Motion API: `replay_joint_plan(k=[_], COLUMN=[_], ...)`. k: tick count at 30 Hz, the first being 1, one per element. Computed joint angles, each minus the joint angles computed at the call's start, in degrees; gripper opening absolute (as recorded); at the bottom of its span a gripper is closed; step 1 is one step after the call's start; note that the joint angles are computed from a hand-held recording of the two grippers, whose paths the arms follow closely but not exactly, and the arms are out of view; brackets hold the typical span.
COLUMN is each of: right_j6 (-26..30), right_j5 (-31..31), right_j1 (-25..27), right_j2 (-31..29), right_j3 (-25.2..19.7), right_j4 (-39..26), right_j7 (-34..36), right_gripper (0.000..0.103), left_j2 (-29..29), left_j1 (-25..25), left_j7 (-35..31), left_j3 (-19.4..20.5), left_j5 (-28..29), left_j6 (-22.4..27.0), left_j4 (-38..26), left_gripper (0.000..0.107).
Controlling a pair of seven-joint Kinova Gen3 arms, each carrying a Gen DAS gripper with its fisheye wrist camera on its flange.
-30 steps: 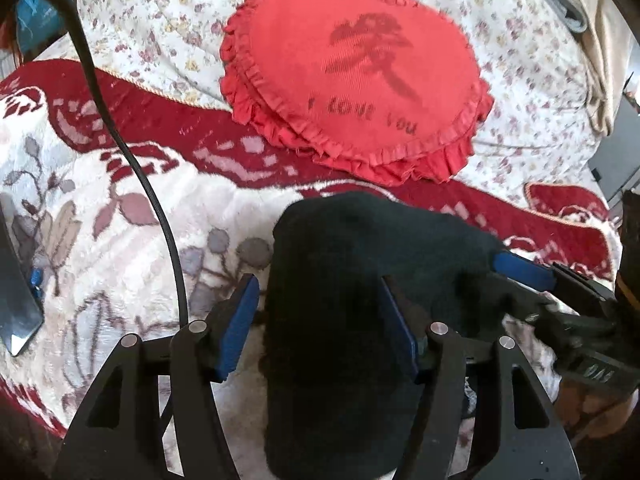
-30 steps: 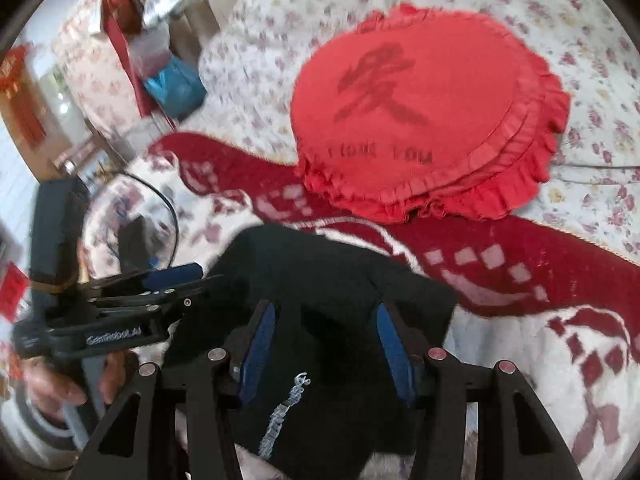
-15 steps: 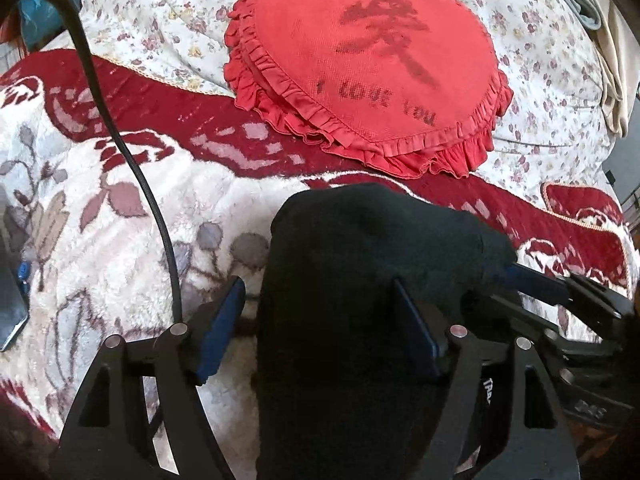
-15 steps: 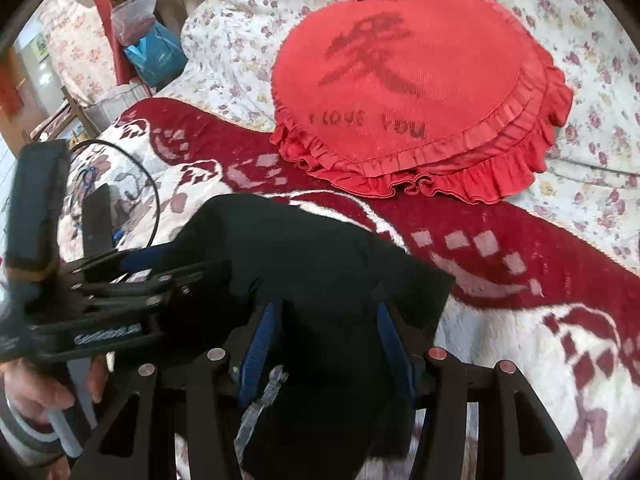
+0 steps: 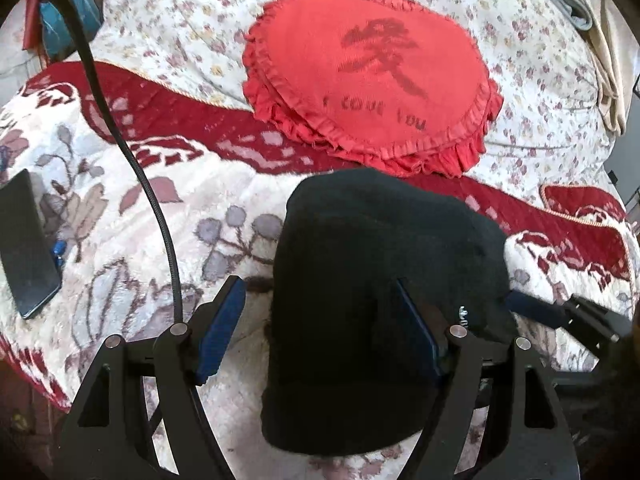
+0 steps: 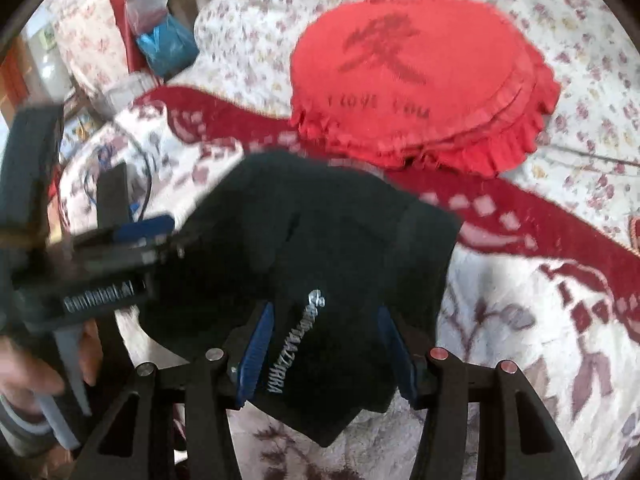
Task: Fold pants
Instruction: 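Lower the folded pants onto the blanket and open both tools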
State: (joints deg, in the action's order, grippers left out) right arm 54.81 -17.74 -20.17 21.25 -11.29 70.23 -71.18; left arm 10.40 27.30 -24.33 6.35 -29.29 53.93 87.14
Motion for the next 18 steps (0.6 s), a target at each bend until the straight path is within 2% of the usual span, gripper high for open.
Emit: replay_joint_plan(k=[4,8,11,18], right_j6=[-3.14,-4.70,-5.03,-5.65], right_j5=[-0.30,-0.41,-0.11,-0.95], right_j1=[0.33,0.48,0.60,1.64], right_j2=[-2.81,-4.24,-4.87,-6.22], right_j3=[0.25,0.41,0.73,0.75], right_j4=[2.21,3.61,4.20,5.22], right_j7=[-0.90,-1.74,-2.71,-3.18], right_gripper=[0.055,0.066,0.066,0.069], left_j2=[-1.06,-0.75,-1.19,0.28], left_j1=[2.01,4.07,5.26,6.83], left_j7=[4.07,5.75,6.96,6.54], left_j3=[0.24,1.28,1.77,2.39], left_j5=[-4.04,-7.82,-9.90,-10.65], left_j6=[1.03,5.80,7.41,13.82], left_j4=[0.53,-1.42,-1.76,-5.09], left_gripper=[0.076,0.076,0.076,0.076])
